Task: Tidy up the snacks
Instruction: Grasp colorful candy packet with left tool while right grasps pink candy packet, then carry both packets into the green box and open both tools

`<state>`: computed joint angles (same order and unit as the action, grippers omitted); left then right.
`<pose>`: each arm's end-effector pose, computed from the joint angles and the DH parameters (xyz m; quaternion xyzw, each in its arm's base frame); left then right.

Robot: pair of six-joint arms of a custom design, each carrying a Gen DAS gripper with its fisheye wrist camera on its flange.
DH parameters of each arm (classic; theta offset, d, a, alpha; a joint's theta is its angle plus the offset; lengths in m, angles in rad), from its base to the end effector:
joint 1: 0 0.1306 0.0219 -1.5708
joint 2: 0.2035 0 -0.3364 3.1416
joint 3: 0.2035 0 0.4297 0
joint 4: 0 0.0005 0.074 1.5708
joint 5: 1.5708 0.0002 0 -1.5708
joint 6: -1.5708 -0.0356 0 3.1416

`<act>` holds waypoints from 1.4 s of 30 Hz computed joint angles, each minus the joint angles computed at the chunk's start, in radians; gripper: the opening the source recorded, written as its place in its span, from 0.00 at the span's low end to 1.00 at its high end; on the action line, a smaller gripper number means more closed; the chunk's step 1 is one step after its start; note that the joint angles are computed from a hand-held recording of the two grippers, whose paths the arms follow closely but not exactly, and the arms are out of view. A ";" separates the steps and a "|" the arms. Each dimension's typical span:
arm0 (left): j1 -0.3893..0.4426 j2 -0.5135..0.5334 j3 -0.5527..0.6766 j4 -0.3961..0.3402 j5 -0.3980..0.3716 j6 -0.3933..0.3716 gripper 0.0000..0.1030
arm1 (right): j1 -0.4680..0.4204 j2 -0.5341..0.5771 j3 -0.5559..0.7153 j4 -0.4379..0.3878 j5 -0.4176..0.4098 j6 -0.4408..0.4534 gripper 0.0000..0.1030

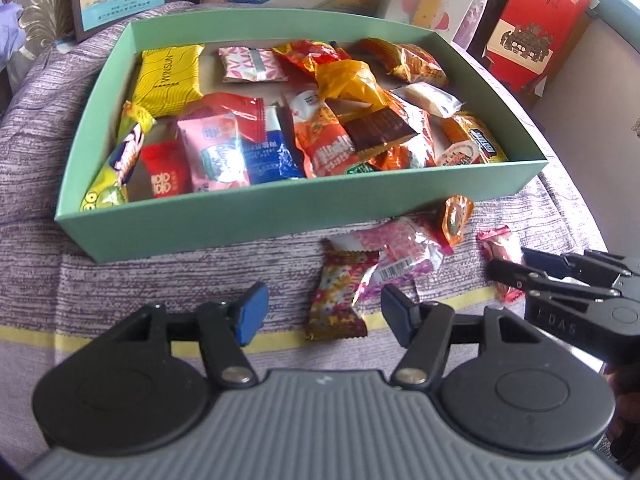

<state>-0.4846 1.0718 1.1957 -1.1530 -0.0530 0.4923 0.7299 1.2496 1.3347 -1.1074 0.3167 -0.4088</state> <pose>0.3605 -0.1882 0.4116 -0.0108 0.9632 -0.1030 0.2482 0.3555 0.3025 0.4091 -0.1098 0.9452 0.0163 0.3071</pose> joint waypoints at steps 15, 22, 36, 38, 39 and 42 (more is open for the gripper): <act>-0.046 -0.011 0.009 -0.002 -0.082 -0.048 0.20 | -0.040 -0.029 0.032 -0.031 -0.131 -0.097 0.28; -0.029 -0.060 0.022 0.011 -0.078 -0.040 0.20 | -0.024 0.008 0.133 -0.017 -0.176 -0.062 0.28; 0.149 0.088 0.214 0.046 -0.089 -0.100 0.21 | -0.082 0.375 0.584 -0.028 -0.318 -0.037 0.28; 0.161 0.128 0.249 0.047 -0.095 -0.112 0.21 | -0.088 0.447 0.671 -0.049 -0.341 -0.046 0.28; 0.166 0.147 0.265 0.047 -0.096 -0.118 0.21 | -0.092 0.484 0.716 -0.062 -0.350 -0.047 0.28; 0.181 0.202 0.309 0.044 -0.097 -0.139 0.21 | -0.094 0.574 0.825 -0.097 -0.358 -0.050 0.28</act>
<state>-0.3040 1.2742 1.5048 -1.1093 -0.1497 0.3534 0.6364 1.8235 2.1592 -1.2041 -0.0416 -0.4589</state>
